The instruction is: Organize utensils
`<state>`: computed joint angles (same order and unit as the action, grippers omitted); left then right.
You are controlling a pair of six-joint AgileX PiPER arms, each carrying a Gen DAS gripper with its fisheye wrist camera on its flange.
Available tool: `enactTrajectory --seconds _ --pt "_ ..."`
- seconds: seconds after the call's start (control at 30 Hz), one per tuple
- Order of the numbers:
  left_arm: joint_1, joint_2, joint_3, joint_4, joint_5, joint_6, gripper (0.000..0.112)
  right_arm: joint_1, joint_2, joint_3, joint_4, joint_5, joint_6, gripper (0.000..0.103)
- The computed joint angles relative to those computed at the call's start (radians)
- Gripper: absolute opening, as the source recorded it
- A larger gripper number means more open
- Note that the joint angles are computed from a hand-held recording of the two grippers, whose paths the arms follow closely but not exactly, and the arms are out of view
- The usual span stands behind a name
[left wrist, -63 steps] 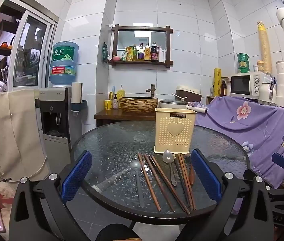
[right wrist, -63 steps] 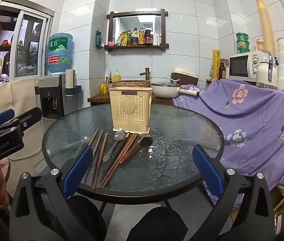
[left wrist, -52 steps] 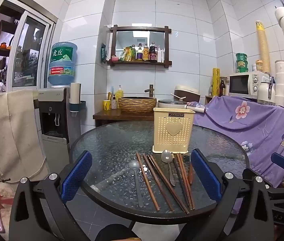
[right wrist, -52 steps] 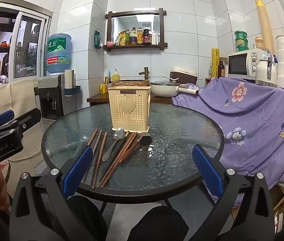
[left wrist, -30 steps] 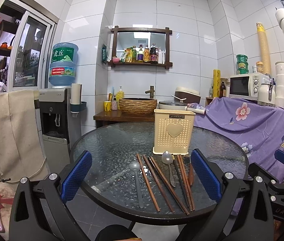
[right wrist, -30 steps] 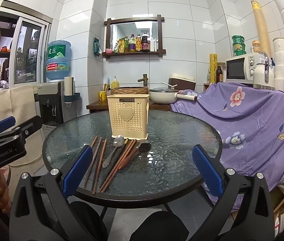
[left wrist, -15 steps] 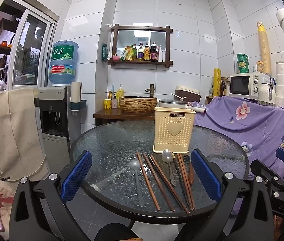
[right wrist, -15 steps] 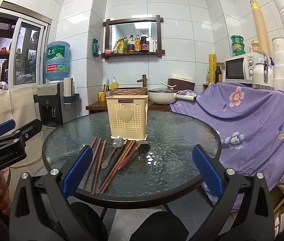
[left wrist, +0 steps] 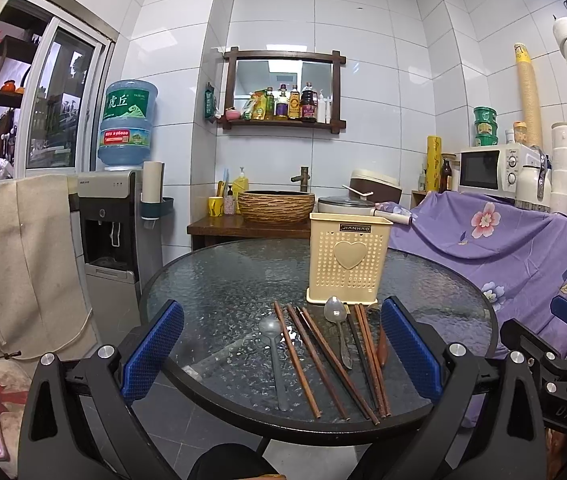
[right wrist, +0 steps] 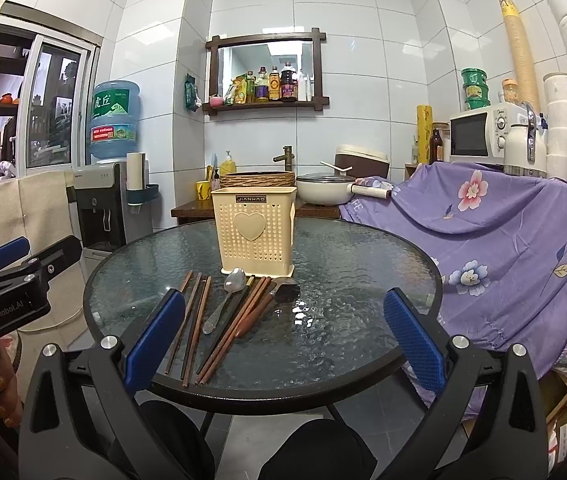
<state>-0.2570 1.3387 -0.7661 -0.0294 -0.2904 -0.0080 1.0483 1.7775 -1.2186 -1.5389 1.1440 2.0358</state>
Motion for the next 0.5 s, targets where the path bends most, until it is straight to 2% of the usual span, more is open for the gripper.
enactTrajectory --seconds 0.5 --pt "-0.001 0.0 -0.002 -0.003 0.003 0.004 0.097 -0.001 0.0 -0.005 0.012 -0.003 -0.008 0.098"
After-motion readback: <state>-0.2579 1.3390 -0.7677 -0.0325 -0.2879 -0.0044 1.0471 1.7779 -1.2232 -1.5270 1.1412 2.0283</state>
